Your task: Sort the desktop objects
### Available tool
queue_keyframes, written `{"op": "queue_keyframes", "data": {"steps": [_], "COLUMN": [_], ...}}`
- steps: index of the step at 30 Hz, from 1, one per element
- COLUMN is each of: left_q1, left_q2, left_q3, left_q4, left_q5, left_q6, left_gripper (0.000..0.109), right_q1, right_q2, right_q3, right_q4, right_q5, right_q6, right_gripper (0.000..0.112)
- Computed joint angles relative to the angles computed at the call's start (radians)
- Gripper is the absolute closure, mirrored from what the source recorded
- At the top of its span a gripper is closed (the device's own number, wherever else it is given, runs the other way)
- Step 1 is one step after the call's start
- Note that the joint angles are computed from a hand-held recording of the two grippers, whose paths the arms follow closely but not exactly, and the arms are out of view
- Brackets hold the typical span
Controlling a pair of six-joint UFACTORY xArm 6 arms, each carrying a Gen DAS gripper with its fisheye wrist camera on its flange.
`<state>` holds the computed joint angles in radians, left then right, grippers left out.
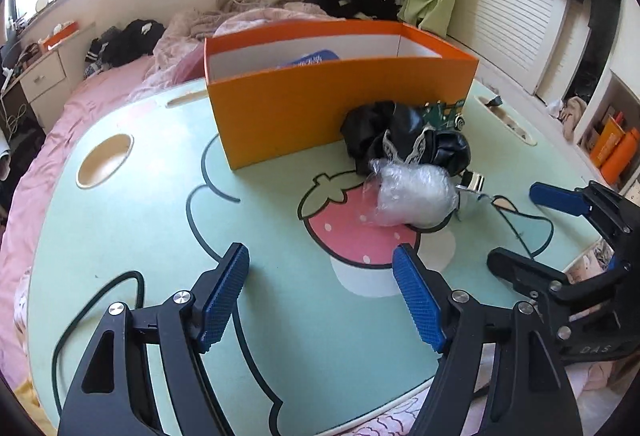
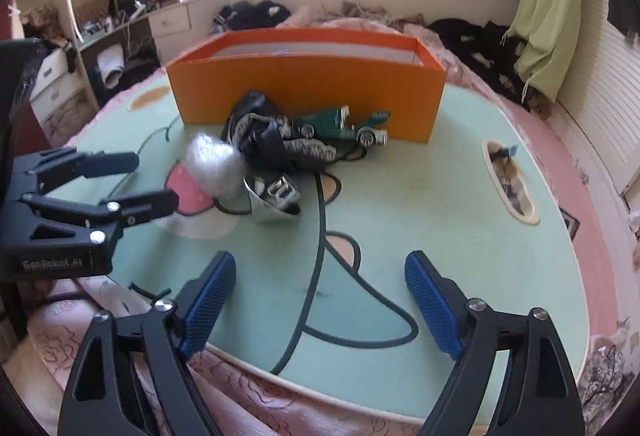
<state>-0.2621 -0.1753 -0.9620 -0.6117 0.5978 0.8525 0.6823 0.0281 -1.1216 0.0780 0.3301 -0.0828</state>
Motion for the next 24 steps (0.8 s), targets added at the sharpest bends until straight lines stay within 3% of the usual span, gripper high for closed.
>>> {"op": "queue_keyframes", "data": {"steps": [1,5,24], "left_q1": [-0.004,-0.009,-0.011], "left_q2": [-0.004,0.015,0.024], "left_q3": [0.008,-0.004,-0.006], "left_q4": [0.016,0.052,0.033], "left_q5": [-0.014,-0.01,-0.018], "left_q6": [-0.014,-0.042,-0.022], "left_gripper": [0.034,0.006,0.006], "right_q1": [0.0,-0.001,0.006], "right_q2": [-0.002,0.003,-0.001], "right_q3": [0.008,0.03,0.044], "right_q4": [0.002,0.039,0.047], "right_q5": [-0.009,-0.059,-0.08], "right_q6": [0.0,-0.036,-0.04], "right_gripper": [0.023,0.009,0.009]}}
